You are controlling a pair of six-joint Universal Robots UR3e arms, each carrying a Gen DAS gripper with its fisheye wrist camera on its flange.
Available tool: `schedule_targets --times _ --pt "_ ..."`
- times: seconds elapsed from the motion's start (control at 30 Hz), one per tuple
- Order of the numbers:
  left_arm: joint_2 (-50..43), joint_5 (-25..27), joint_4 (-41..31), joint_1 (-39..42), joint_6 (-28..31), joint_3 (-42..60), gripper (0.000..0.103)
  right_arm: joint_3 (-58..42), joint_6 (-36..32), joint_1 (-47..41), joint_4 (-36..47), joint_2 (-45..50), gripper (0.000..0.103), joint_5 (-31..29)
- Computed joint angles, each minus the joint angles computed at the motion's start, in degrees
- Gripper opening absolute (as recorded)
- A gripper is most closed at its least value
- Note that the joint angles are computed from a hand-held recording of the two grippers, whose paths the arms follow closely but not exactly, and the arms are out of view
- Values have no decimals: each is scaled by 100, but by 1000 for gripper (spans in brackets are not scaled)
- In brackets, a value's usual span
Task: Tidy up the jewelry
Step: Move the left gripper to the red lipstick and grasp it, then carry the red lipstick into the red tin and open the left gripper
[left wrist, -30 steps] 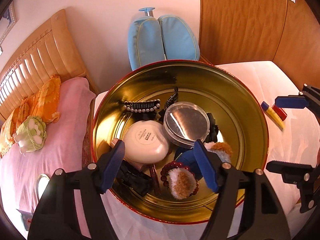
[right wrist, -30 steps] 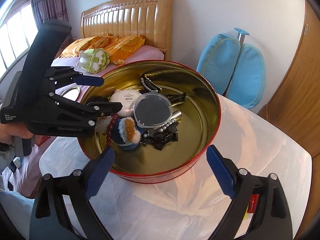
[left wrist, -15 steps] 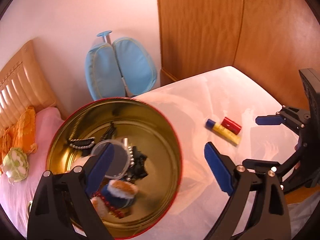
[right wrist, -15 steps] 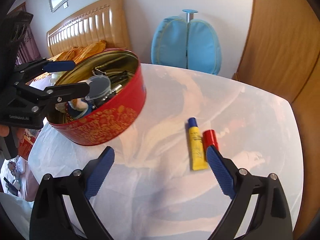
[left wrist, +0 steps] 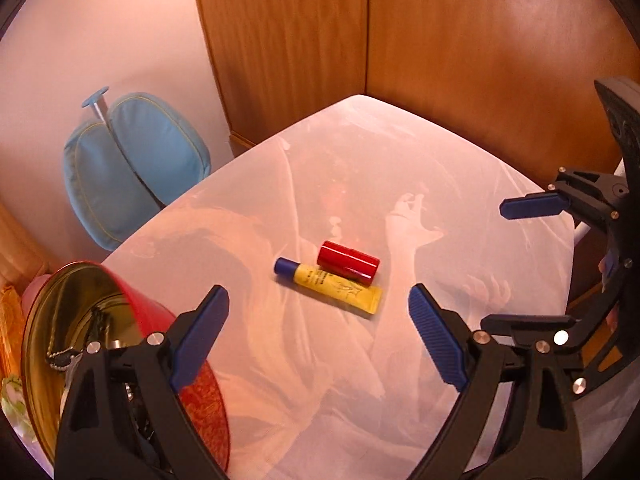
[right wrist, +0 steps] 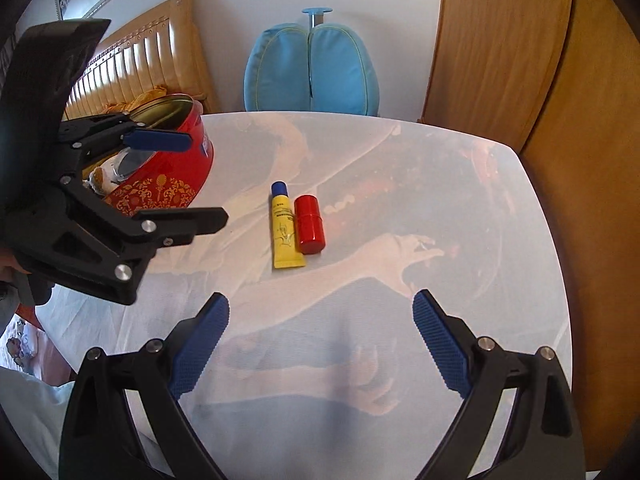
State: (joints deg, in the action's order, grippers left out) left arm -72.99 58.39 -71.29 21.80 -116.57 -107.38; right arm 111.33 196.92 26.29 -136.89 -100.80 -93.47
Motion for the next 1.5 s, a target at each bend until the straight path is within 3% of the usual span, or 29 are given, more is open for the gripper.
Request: schedule_targets --times 0.33,0.57,0.8,0.9,1.13,1.2,1.37,1.5 --pt "-1314 460 1392 -1135 -257 -50 89 261 -258 -294 -10 195 94 138" --pt "-2250 832 1478 -1538 -261 562 89 506 -234 -628 -109 127 94 278" --pt "-2313 763 1442 -1560 41 561 88 573 -158 -734 -72 104 94 319" --pt "-2321 692 1279 -1512 94 647 76 583 -126 -690 -79 114 94 294" --pt "-2257 666 1124 -1480 72 724 64 608 -125 -663 -86 62 94 271" --pt "-2221 733 1339 -1529 -3 637 54 625 -132 -672 -87 28 94 277" --pt "-2016 730 1368 -1443 1 505 54 619 -182 -661 -103 -30 94 260" --pt "-1869 375 1047 -1201 -247 644 54 576 -186 -616 -48 -101 94 208"
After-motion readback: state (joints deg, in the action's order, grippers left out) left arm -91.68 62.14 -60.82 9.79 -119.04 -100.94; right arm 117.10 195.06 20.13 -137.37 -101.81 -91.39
